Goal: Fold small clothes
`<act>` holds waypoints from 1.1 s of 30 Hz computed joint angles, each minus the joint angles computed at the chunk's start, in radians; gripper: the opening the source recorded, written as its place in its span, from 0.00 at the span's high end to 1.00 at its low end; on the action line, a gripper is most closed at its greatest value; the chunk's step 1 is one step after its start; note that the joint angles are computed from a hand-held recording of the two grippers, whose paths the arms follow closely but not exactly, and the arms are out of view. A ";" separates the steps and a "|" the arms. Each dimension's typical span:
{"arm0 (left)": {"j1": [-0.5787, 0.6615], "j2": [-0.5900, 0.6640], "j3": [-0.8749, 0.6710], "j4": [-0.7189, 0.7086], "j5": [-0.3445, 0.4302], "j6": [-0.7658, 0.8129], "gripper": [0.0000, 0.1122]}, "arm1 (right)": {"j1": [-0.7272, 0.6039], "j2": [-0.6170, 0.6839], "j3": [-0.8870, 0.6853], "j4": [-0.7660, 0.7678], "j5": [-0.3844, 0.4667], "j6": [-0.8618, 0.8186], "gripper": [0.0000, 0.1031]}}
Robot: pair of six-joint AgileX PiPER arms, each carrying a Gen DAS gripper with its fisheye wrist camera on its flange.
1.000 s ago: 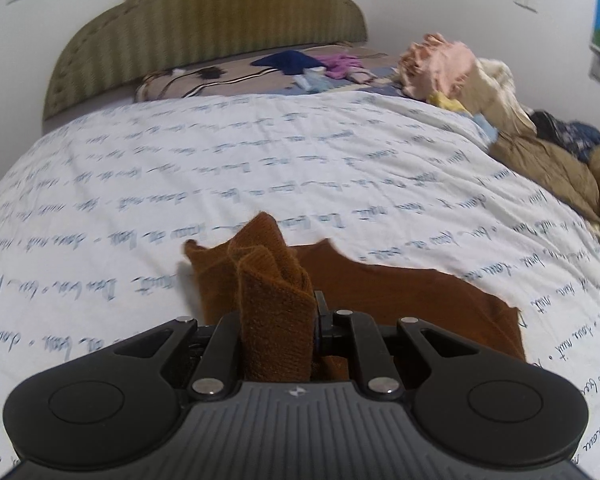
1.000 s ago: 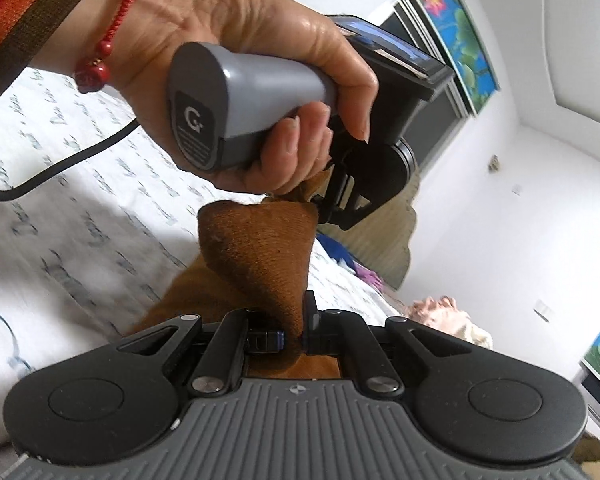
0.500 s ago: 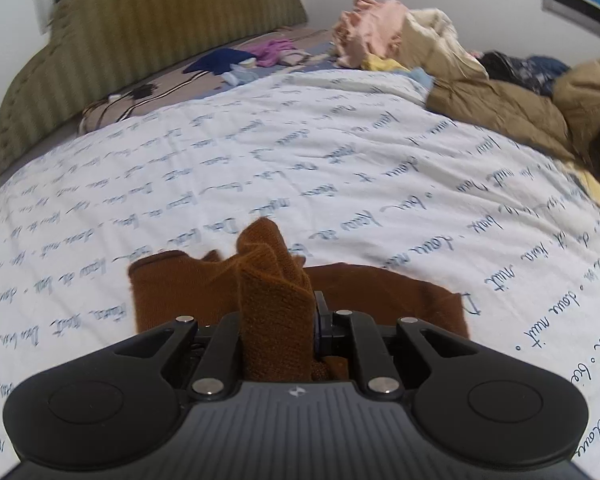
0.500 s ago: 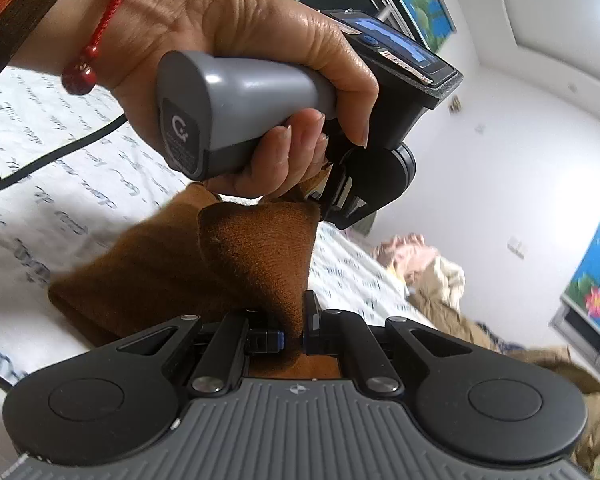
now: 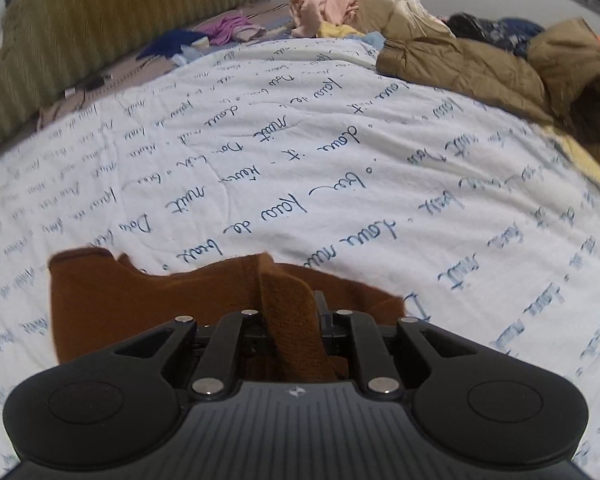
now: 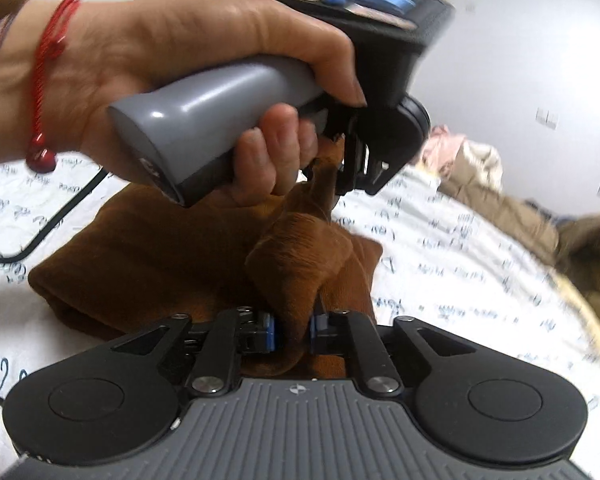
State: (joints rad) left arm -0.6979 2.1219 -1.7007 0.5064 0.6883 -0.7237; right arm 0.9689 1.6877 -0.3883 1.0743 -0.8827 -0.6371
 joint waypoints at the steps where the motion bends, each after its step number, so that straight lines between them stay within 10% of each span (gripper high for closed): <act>1: 0.007 -0.007 0.006 -0.012 -0.016 -0.006 0.86 | -0.014 -0.019 0.018 -0.023 0.016 0.030 0.81; 5: 0.038 -0.070 0.086 0.002 -0.136 -0.074 0.57 | -0.147 -0.079 0.046 -0.195 0.120 0.164 0.71; 7: 0.033 -0.120 0.157 0.166 -0.192 -0.247 0.20 | -0.234 -0.099 0.062 -0.358 0.171 0.306 0.65; 16: -0.015 -0.319 0.479 0.655 -0.066 -0.701 0.18 | -0.670 -0.171 0.126 -1.258 0.247 1.146 0.54; 24: -0.094 -0.515 0.919 0.899 -0.033 -1.116 0.18 | -1.190 0.079 0.074 -2.057 -0.220 1.815 0.50; 26: -0.119 -0.533 0.975 0.921 -0.009 -1.190 0.18 | -1.183 0.054 0.027 -2.136 -0.161 1.866 0.51; 29: -0.138 -0.549 1.036 0.954 0.001 -1.247 0.18 | -1.063 -0.012 -0.002 -2.035 0.016 1.813 0.80; 33: -0.136 -0.560 1.066 0.966 0.012 -1.263 0.17 | -1.078 0.018 0.014 -1.997 -0.018 1.820 0.82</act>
State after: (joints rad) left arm -0.8337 1.5617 -0.6349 1.4724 0.7002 -1.9867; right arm -0.1093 1.7057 -0.3739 -0.9232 -0.9012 1.1829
